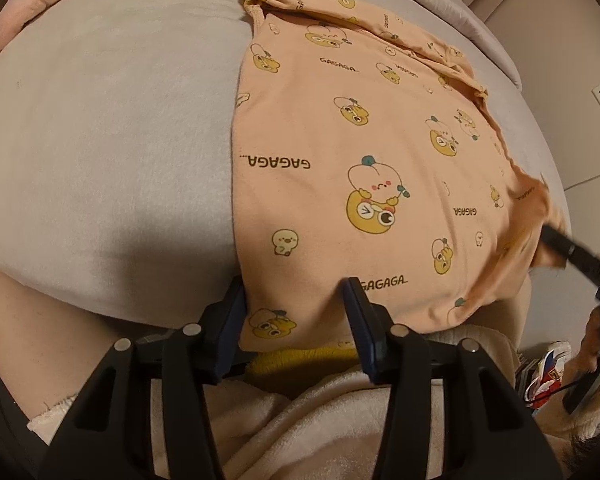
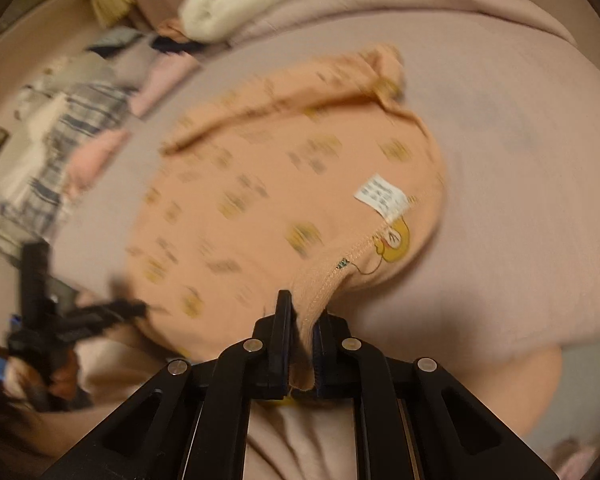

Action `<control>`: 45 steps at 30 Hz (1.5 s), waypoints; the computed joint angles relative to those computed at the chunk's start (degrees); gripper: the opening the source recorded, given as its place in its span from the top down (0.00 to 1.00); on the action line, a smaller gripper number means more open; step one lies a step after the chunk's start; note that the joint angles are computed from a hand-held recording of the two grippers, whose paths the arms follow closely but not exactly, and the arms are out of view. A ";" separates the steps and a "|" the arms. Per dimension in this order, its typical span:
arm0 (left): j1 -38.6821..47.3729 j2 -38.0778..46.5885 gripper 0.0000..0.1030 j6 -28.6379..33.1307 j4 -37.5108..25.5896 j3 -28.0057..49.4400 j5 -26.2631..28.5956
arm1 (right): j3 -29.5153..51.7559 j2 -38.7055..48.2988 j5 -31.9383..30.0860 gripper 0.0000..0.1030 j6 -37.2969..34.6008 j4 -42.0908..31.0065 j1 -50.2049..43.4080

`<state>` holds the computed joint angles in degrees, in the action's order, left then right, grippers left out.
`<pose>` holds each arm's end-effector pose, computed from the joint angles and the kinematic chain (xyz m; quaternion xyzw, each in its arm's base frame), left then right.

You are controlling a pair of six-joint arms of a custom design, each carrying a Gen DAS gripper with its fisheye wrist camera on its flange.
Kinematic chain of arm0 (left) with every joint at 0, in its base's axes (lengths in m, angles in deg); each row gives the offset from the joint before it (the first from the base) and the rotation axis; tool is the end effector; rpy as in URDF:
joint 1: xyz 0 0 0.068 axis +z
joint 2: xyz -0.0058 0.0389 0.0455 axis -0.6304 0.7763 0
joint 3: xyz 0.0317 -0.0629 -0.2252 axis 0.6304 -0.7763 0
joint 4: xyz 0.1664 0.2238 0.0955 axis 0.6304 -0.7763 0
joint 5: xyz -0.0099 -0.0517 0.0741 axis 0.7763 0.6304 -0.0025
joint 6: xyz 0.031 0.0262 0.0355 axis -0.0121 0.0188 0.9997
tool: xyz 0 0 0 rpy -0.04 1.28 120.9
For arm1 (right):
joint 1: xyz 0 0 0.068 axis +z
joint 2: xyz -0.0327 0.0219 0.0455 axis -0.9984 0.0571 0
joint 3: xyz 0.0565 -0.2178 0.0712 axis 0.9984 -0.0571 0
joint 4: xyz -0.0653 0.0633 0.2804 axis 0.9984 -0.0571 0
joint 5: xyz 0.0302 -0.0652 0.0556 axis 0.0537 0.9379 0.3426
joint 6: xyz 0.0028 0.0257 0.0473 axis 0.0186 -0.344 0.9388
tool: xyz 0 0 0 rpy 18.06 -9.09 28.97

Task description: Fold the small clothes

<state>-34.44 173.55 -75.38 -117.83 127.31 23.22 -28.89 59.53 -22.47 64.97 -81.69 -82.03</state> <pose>0.2948 0.0106 0.1068 0.0414 0.9719 -0.1747 0.1524 0.3062 0.0376 0.1895 -0.0158 0.9520 0.1977 0.2333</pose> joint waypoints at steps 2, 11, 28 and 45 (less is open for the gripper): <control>0.80 0.31 0.54 0.38 -1.11 0.36 1.24 | 1.52 0.99 -1.86 0.90 -0.17 1.16 -0.16; 3.27 1.08 0.47 2.08 -6.08 0.47 4.69 | 6.27 4.63 -4.93 0.90 0.58 4.94 -0.42; 3.78 -1.81 0.98 5.58 -7.37 1.37 5.78 | 8.18 5.49 -6.66 0.90 0.30 4.77 -3.31; 5.39 8.40 0.94 6.76 -7.99 2.87 10.15 | 8.96 6.51 -7.43 0.90 0.97 6.06 -4.01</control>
<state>-29.05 181.96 -68.62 -125.81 130.18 33.38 -19.93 66.04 -29.90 65.94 -75.64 -86.04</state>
